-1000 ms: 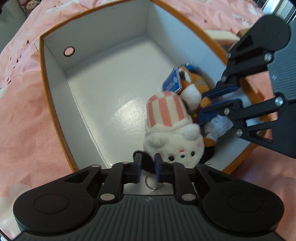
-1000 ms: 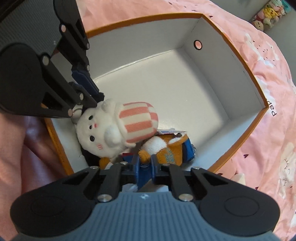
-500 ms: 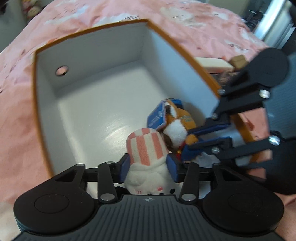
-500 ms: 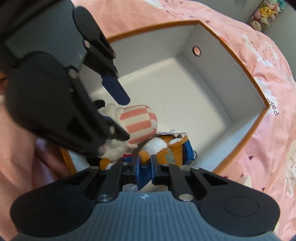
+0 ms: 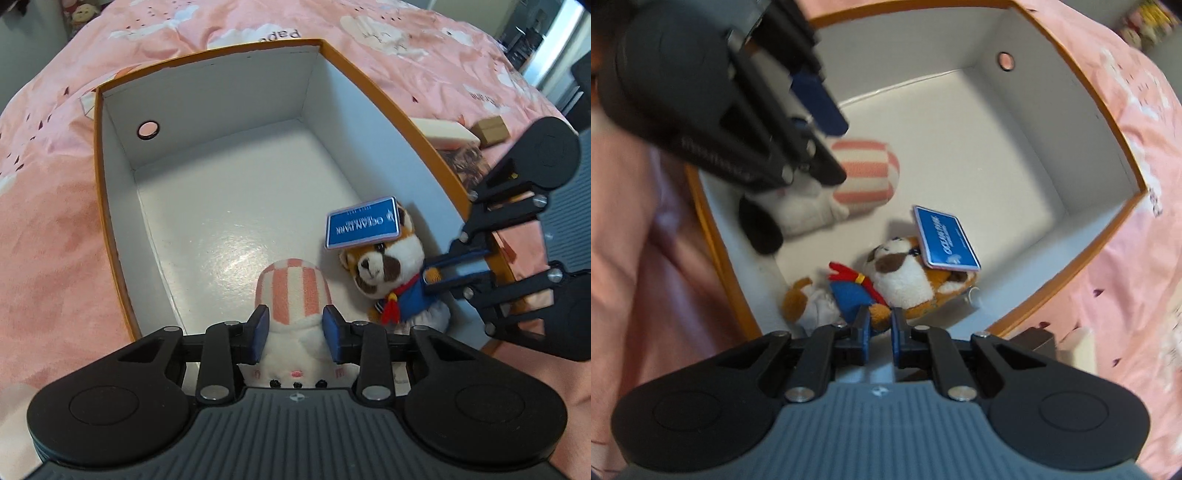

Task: Organize objects
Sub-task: 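Place the white striped-hat plush beside the bear with the left gripper and release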

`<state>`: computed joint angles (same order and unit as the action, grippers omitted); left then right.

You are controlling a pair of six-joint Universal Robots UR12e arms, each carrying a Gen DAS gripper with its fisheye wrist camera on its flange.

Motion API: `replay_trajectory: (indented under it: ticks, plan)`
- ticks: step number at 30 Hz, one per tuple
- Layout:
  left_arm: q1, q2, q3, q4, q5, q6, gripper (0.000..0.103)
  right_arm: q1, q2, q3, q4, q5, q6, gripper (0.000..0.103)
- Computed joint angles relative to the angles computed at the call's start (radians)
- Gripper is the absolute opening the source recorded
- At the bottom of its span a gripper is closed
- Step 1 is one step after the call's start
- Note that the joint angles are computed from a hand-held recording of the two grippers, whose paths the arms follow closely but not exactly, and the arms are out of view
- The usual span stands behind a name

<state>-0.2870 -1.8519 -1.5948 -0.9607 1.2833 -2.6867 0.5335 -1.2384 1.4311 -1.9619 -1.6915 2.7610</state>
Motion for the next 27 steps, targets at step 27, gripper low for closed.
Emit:
replay_trajectory:
  ticks: [27]
  plan:
    - [0.047,-0.012,0.031,-0.201,-0.211,-0.114,0.035,-0.023,-0.03,0.025,0.014,0.048,-0.158,0.019]
